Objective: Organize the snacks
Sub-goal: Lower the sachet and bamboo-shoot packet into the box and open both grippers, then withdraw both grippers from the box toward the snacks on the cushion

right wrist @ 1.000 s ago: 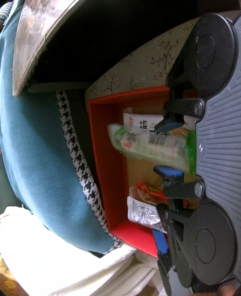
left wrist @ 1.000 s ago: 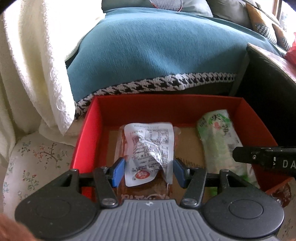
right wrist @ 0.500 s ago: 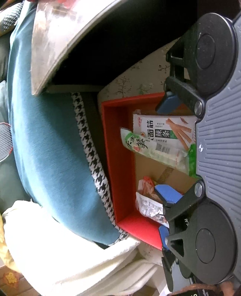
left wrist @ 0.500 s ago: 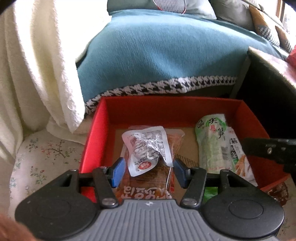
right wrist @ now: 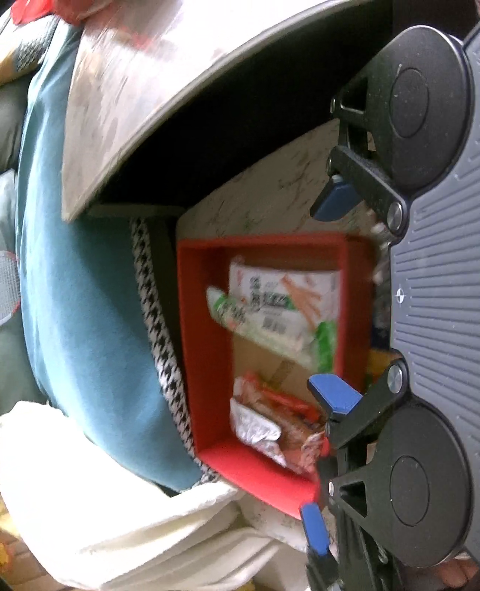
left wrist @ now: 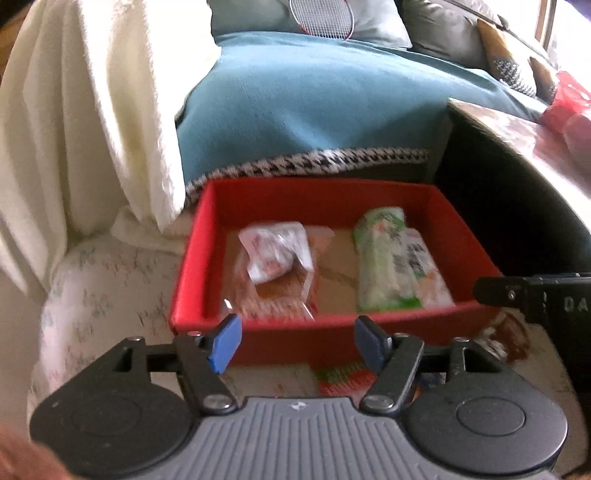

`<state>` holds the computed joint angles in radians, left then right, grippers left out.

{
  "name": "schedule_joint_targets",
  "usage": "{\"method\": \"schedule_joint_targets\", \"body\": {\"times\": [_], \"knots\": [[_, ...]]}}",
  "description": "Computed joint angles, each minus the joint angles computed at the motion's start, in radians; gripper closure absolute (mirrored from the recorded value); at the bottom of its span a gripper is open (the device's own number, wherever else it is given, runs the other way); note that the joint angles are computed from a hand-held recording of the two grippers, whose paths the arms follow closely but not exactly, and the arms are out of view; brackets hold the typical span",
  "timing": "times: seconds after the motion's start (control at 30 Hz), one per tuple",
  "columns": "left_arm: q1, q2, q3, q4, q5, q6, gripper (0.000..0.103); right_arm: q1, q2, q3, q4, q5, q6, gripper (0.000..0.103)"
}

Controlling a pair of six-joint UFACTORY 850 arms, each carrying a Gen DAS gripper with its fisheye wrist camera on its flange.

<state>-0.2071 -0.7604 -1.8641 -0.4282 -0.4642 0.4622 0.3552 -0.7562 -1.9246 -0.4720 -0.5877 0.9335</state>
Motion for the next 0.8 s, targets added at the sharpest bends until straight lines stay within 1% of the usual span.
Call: {"method": "schedule_joint_targets", "body": {"times": [0.07, 0.17, 0.27, 0.33, 0.4, 0.47, 0.5, 0.6, 0.63, 0.7, 0.77, 0.8], "knots": [[0.005, 0.029, 0.041, -0.068, -0.007, 0.052, 0.043, 0.002, 0.042, 0.061, -0.019, 0.026, 0.03, 0.01], [0.001, 0.057, 0.083, -0.079, -0.008, 0.069, 0.042, 0.009, 0.084, 0.127, -0.048, 0.047, 0.073, 0.01], [-0.004, 0.054, 0.094, -0.088, -0.053, 0.052, 0.042, 0.008, 0.08, 0.132, 0.004, 0.026, 0.023, 0.01], [-0.012, 0.038, 0.085, -0.05, -0.085, 0.004, 0.042, 0.006, 0.065, 0.118, 0.042, 0.006, -0.011, 0.01], [-0.024, 0.021, 0.075, -0.009, -0.104, -0.03, 0.042, 0.001, 0.051, 0.105, 0.106, 0.007, -0.054, 0.011], [-0.036, 0.008, 0.069, 0.022, -0.109, -0.057, 0.042, -0.011, 0.037, 0.092, 0.256, 0.031, -0.179, 0.015], [-0.039, 0.003, 0.065, 0.023, -0.11, -0.055, 0.042, -0.015, 0.031, 0.086, 0.313, 0.034, -0.23, 0.019], [-0.047, -0.018, 0.045, 0.045, -0.125, -0.083, 0.042, -0.029, 0.0, 0.052, 0.47, 0.027, -0.337, 0.022], [-0.05, -0.023, 0.041, 0.061, -0.126, -0.1, 0.042, -0.031, -0.009, 0.041, 0.491, 0.022, -0.352, 0.023], [-0.054, -0.035, 0.033, 0.089, -0.118, -0.134, 0.042, -0.028, -0.023, 0.025, 0.469, 0.005, -0.33, 0.023], [-0.061, -0.031, 0.044, 0.113, -0.082, -0.146, 0.042, -0.029, -0.033, 0.016, 0.468, 0.0, -0.322, 0.023], [-0.063, -0.034, 0.042, 0.121, -0.081, -0.149, 0.042, -0.032, -0.034, 0.018, 0.487, -0.003, -0.336, 0.022]]}}
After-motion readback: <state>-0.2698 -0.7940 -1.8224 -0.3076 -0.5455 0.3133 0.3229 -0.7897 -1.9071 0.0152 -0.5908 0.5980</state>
